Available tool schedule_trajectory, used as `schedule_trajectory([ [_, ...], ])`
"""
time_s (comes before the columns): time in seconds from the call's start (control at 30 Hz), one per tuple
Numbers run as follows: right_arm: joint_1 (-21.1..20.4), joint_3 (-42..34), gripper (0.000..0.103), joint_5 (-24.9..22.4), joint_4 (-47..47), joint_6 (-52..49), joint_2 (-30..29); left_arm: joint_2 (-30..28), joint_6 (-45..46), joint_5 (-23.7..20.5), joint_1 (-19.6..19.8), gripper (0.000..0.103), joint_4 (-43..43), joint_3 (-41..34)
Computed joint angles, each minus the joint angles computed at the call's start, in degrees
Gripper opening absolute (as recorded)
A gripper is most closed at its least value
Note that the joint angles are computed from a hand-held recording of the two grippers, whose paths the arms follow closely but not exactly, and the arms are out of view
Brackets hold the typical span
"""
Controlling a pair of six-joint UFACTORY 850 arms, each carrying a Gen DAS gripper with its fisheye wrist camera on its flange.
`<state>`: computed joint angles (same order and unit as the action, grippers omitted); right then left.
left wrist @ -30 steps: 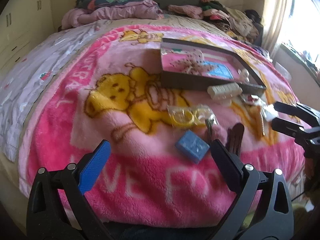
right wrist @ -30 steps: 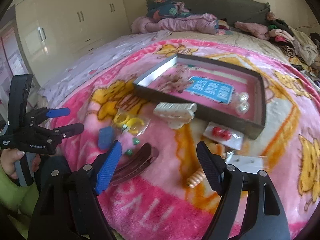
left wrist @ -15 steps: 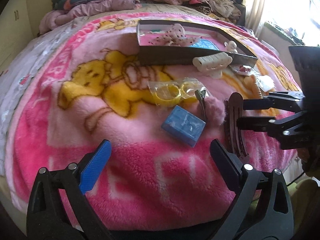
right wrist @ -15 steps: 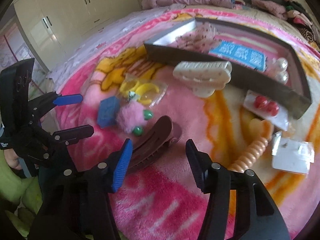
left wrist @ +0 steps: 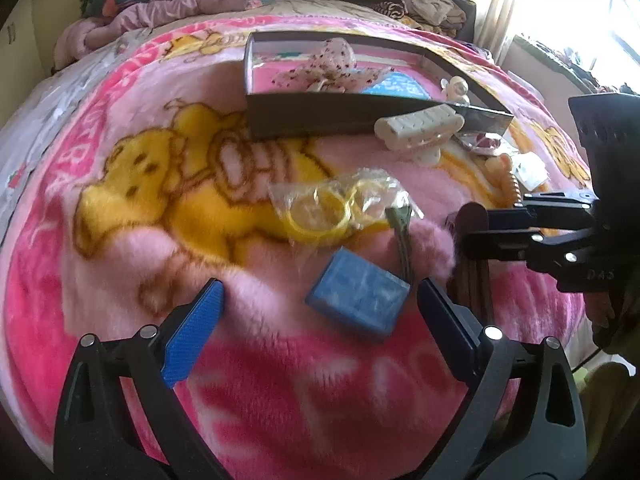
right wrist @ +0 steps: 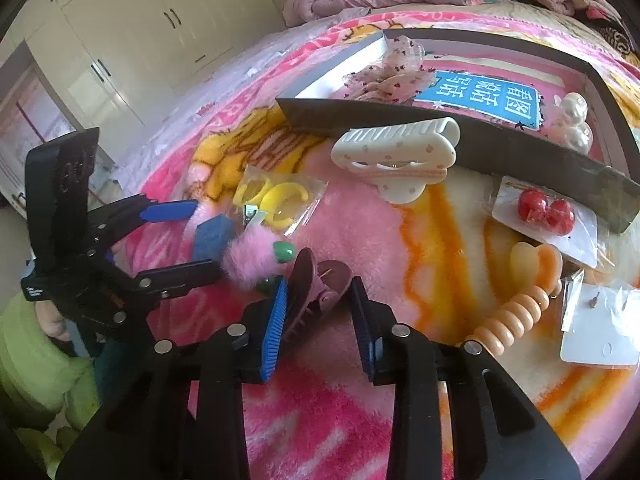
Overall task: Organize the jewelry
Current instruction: 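Grasp the brown claw clip with the right tool while the left tool grasps the blue square clip, then carry the blue clip into the box and release while the right tool releases the brown clip there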
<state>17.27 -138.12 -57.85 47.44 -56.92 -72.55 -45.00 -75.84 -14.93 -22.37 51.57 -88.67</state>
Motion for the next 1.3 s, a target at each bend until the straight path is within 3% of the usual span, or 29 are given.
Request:
schedule_trajectory([
  [0.1,-0.43,0.46,0.029,-0.03,0.83,-0.34,0.31,-0.63,5.46,1.88,0.25,0.07,-4.15,-1.02],
  [0.23,-0.94,2.88,0.028,2.15,1.49,-1.6,2.0,-2.19,14.84,0.91,0.03,0.067,-12.37,-3.23],
  [0.37,-1.28,2.88,0.027,3.74,1.42,-1.23,2.2,-2.13,15.95,1.81,0.15,0.043,-13.84,-3.23],
  [0.43,-1.56,3.07,0.027,4.54,1.68,-1.26,2.37,-2.0,15.36,1.62,0.03,0.043,-13.81,-3.13],
  [0.8,-2.51,5.4,0.025,7.86,4.17,-2.28,4.46,1.35,-6.22,0.24,-1.24,0.043,6.08,-0.94],
  [1.0,-3.62,5.71,0.024,10.09,6.22,-2.81,5.48,1.01,-6.98,-2.13,-1.28,0.043,7.46,-3.63],
  [1.3,-5.08,3.31,0.023,12.64,8.38,-2.77,5.27,-2.53,2.27,-3.43,-0.77,0.043,0.01,-11.01],
])
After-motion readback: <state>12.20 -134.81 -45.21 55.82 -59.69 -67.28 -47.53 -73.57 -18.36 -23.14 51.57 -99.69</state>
